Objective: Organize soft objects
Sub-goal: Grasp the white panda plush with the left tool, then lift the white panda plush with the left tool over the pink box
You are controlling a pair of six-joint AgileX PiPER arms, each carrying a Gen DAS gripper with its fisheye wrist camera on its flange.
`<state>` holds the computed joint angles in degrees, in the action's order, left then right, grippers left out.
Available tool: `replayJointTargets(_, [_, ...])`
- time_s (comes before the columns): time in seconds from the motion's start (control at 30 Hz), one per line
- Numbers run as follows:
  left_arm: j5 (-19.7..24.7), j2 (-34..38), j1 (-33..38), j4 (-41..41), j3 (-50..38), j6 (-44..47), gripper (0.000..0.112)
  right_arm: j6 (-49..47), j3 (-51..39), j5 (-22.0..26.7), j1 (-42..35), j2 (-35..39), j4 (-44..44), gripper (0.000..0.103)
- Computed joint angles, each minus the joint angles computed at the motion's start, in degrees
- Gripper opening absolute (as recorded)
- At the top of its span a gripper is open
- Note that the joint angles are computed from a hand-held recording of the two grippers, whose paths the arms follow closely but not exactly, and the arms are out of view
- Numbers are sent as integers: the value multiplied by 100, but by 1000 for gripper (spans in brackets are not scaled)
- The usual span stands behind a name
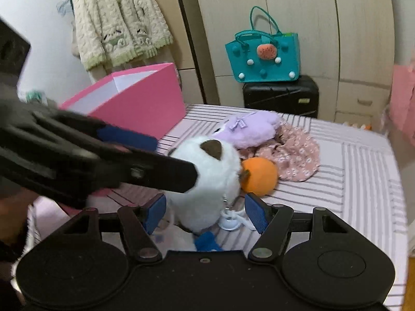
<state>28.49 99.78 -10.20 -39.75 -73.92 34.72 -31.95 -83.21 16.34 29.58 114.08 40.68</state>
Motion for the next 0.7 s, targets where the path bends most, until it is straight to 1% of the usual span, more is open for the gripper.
replayJointTargets(0.03, [3,76,3,38,-50,-76,67,-269,-33,88,-58,35,403,72])
replayJointTargets(0.07, [18,148,14,61,-95,-149,66,-367,-74,149,-98,79,594,70])
replayJointTargets(0.13, [84,289,54,2,-183,-231,60,-293,-153,212,-137,167,702,68])
replayJointTargets(0.2, [236,421,125,-219,-260,-179,53,-250,-198,207,-160,242,785,61])
replayJointTargets(0.23, [245,462,137,-239,-264,-232,53,-261,-219,219,-164,269,807,60])
replayJointTargets(0.3, [226,506,129,-182,-273,-359,53,-704,-183,196,-163,302,1230,57])
replayJointTargets(0.37, [244,502,172,-357,-227,-257,53,-1150,-66,53,-110,265,1454,56])
replayJointTargets(0.5, [325,539,228,-622,-201,-77,53,-1649,67,17,-139,208,1942,55])
replayJointTargets(0.6, [152,513,131,-440,-148,-314,53,-1445,79,-198,-31,203,1672,55])
replayJointTargets(0.7, [-77,430,-53,52,-92,-758,53,-783,61,-316,69,165,939,55])
